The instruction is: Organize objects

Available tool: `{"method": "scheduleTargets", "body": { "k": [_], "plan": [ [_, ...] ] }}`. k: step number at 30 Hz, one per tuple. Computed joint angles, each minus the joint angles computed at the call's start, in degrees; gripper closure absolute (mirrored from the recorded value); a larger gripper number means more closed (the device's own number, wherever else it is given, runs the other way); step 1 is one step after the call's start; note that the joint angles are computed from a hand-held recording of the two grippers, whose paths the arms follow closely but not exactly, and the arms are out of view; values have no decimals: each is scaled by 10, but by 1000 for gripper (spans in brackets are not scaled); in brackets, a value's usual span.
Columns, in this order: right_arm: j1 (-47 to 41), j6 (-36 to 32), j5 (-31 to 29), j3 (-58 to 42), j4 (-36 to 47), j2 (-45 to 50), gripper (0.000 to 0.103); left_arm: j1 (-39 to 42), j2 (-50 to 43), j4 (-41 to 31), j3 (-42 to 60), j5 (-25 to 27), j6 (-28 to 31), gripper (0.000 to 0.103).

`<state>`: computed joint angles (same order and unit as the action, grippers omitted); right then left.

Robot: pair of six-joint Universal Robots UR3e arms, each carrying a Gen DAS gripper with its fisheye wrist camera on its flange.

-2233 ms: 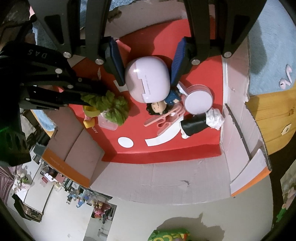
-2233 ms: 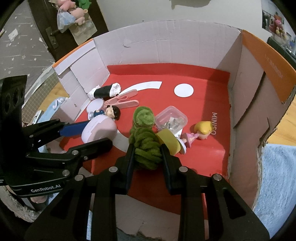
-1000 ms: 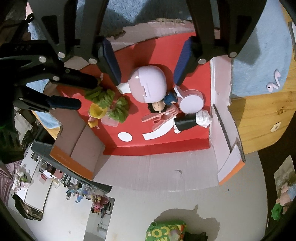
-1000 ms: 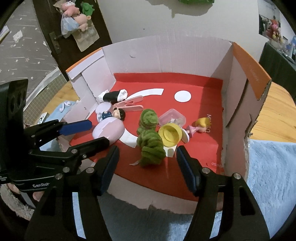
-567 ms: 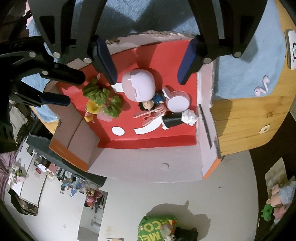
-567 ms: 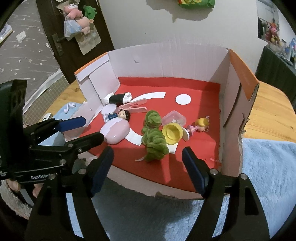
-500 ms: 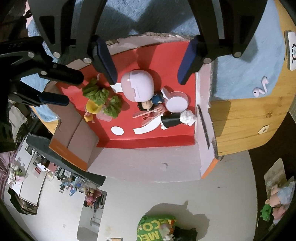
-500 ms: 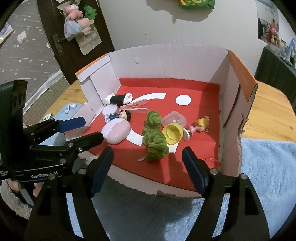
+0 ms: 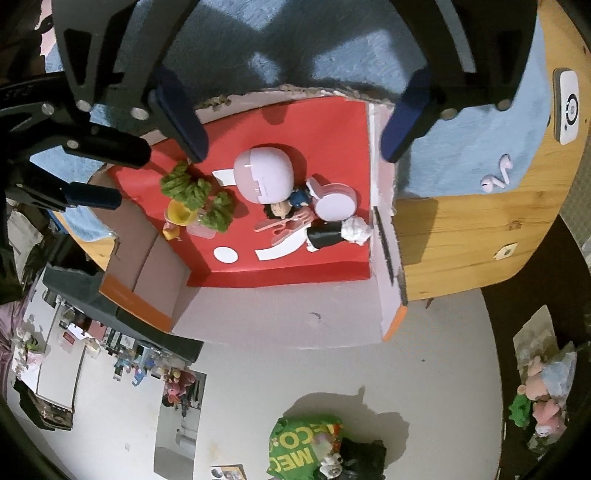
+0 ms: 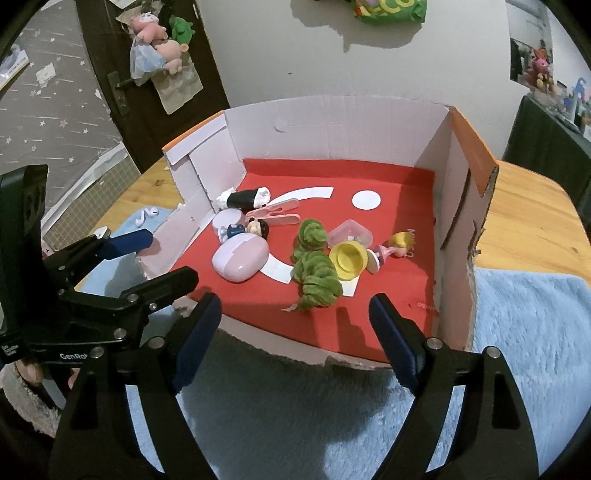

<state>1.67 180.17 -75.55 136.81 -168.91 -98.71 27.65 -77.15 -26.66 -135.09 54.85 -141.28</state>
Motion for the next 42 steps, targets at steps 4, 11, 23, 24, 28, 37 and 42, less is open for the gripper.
{"method": "scheduleTargets", "body": {
  "k": [4, 11, 23, 24, 28, 37, 42],
  "plan": [
    [8, 7, -10, 7, -1, -11, 11, 11, 15, 7, -13, -4, 1, 0],
    [16, 19, -23, 18, -5, -27, 6, 21, 36, -3, -27, 1, 11, 0],
    [28, 43, -55, 57, -28, -79, 0, 51, 67, -52, -47, -11, 39, 0],
    [30, 44, -57, 59, -32, -79, 0, 54, 74, -58, -51, -12, 44, 0],
    [37, 50, -65, 75, -46, -82, 0, 69, 95, -85, -62, -23, 61, 0],
    [47, 63, -81, 108, -56, -107, 0, 94, 140, -107, -96, -26, 78, 0],
    [61, 73, -96, 126, -73, -106, 0, 107, 165, -125, -114, -27, 95, 0]
  ]
}}
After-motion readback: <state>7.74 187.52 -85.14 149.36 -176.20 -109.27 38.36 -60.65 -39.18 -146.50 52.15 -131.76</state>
